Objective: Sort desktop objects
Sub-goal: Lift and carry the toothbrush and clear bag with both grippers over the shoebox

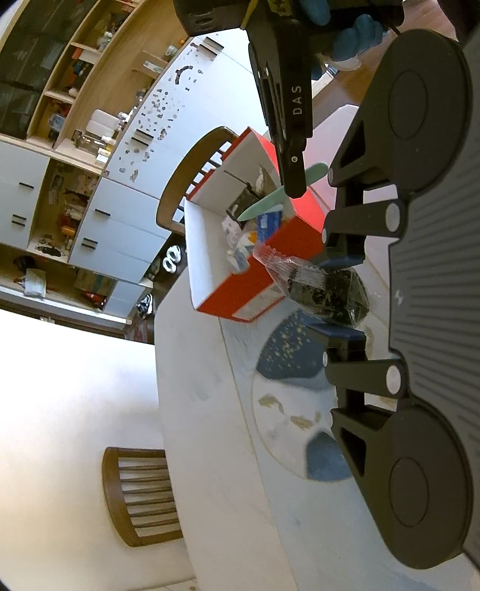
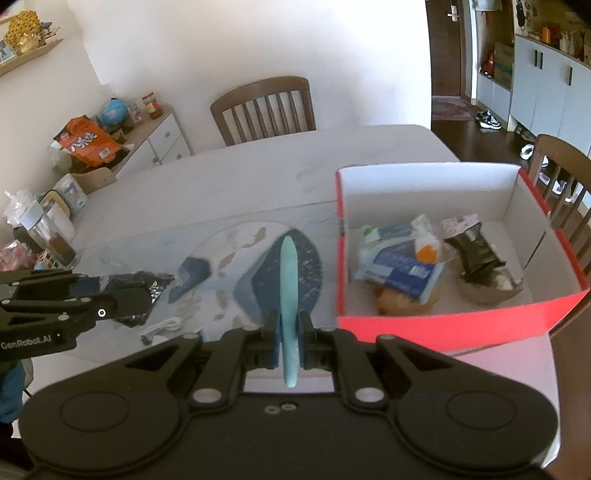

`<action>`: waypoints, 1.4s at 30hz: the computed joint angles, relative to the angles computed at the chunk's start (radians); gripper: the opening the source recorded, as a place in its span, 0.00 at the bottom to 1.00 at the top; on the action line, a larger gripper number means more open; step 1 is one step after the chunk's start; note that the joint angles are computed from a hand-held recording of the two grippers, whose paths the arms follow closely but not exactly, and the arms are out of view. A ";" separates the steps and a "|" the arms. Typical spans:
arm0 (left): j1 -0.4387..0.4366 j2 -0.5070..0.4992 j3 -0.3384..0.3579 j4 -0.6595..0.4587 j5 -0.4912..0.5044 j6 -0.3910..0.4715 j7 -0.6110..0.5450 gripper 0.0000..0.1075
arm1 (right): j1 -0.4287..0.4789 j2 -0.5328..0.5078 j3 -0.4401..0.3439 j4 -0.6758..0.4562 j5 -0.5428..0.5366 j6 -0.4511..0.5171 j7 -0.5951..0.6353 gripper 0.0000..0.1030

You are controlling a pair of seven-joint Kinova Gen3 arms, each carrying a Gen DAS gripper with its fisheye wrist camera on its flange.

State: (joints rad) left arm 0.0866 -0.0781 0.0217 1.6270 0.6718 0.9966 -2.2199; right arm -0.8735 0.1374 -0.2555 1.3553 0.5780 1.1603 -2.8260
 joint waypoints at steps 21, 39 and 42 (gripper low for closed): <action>0.174 0.165 0.158 -0.196 -0.239 -0.150 0.303 0.27 | 0.273 -0.109 0.035 0.104 -0.151 -0.124 0.306 0.08; 0.332 0.390 0.191 -0.429 -0.473 -0.117 0.469 0.27 | 0.432 -0.109 0.084 0.155 -0.285 -0.171 0.508 0.08; 0.360 0.430 0.187 -0.471 -0.509 -0.093 0.488 0.27 | 0.448 -0.100 0.094 0.160 -0.299 -0.174 0.536 0.08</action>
State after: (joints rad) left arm 0.4464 0.3515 0.2083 1.1557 0.1626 0.9035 -1.7315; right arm -0.4252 0.0378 -0.1617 1.5153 0.2792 0.9860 -2.2898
